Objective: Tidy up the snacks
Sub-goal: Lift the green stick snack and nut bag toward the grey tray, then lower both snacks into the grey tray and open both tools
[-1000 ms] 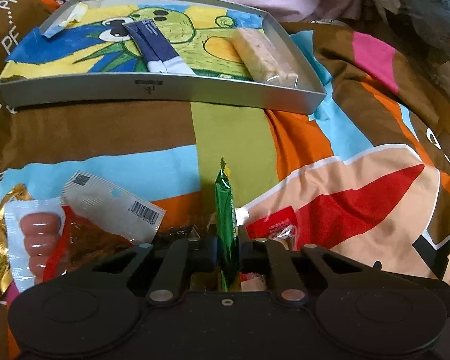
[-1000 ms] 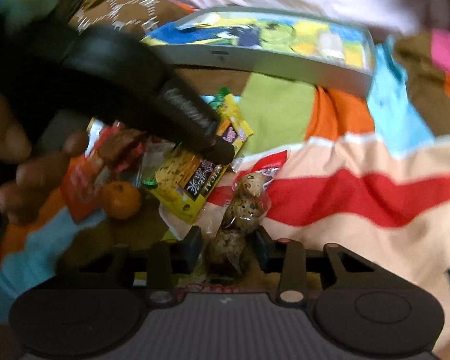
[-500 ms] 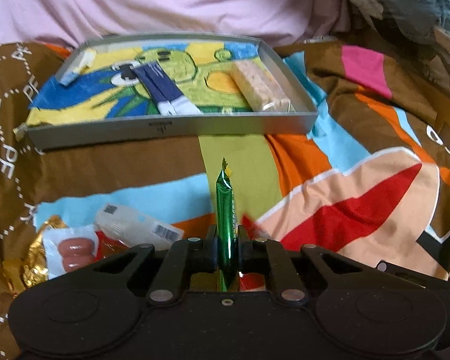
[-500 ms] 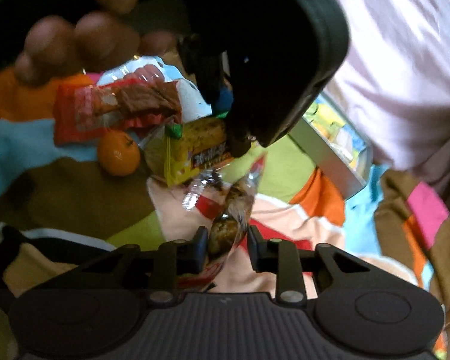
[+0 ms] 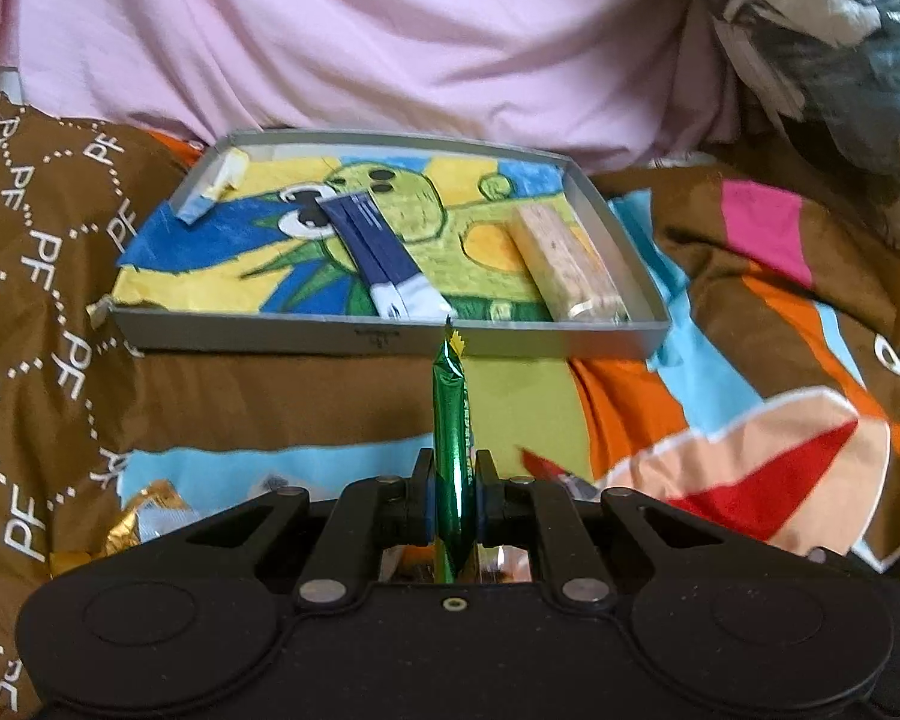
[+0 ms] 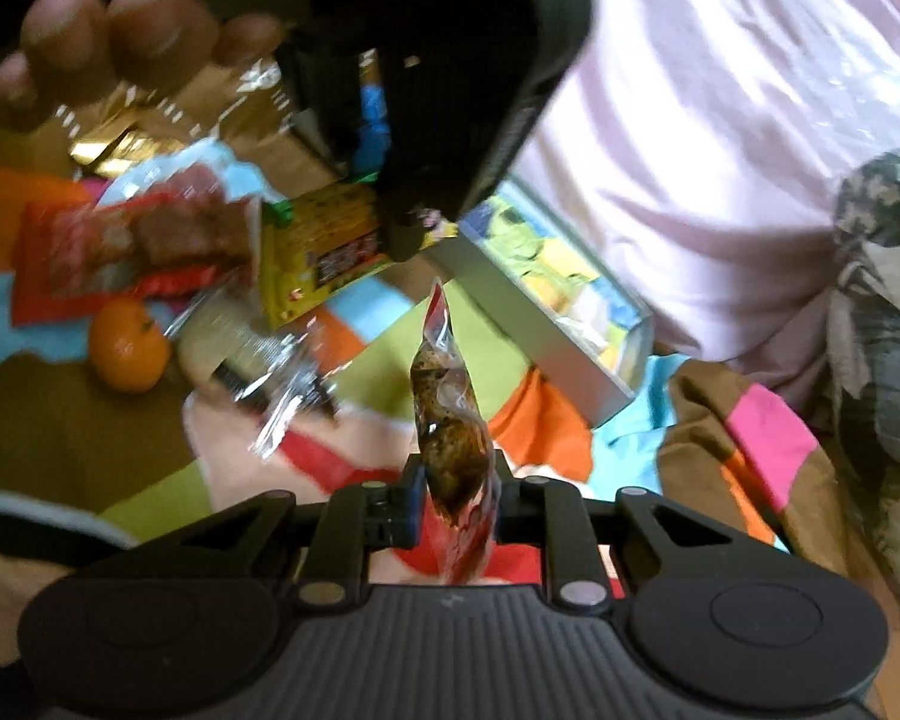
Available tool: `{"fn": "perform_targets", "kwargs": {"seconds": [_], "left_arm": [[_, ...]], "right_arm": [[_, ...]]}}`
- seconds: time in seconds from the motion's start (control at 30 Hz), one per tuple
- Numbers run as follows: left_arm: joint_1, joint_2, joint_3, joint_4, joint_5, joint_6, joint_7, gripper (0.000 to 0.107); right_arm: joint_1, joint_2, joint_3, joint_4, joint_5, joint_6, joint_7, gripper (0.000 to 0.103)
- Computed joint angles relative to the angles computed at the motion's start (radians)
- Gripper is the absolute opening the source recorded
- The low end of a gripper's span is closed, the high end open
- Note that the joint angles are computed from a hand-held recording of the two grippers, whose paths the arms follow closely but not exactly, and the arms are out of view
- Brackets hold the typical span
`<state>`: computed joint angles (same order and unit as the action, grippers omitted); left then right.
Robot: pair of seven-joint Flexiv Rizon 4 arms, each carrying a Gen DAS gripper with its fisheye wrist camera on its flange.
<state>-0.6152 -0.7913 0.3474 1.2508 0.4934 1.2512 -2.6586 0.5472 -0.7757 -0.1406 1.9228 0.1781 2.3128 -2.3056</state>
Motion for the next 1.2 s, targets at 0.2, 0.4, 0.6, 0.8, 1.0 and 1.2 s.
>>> {"fn": "perform_targets", "kwargs": {"seconds": [0.2,0.4,0.6,0.8,1.0,1.2], "left_arm": [[0.002,-0.013,0.029,-0.059,0.012,-0.019,-0.038,0.012],[0.024,-0.048,0.036,-0.164,0.028,-0.051,-0.066,0.012],[0.077,-0.111,0.015,-0.308,0.021,-0.075,-0.051,0.012],[0.132,-0.206,-0.007,-0.484,-0.004,-0.112,-0.021,0.012],[0.185,-0.317,-0.054,-0.662,-0.052,-0.188,0.043,0.012],[0.211,-0.377,-0.083,-0.731,-0.091,-0.237,0.052,0.012]], "right_arm": [[-0.049,-0.004,0.044,-0.076,0.02,0.025,0.116,0.021],[-0.072,-0.022,0.044,-0.193,0.06,0.002,0.259,0.022],[-0.07,-0.079,-0.003,-0.357,0.111,-0.058,0.36,0.022],[-0.087,-0.155,-0.031,-0.51,0.092,-0.135,0.463,0.022],[-0.112,-0.211,-0.033,-0.612,0.024,-0.22,0.584,0.022],[-0.125,-0.242,-0.047,-0.643,-0.048,-0.276,0.686,0.022]]}}
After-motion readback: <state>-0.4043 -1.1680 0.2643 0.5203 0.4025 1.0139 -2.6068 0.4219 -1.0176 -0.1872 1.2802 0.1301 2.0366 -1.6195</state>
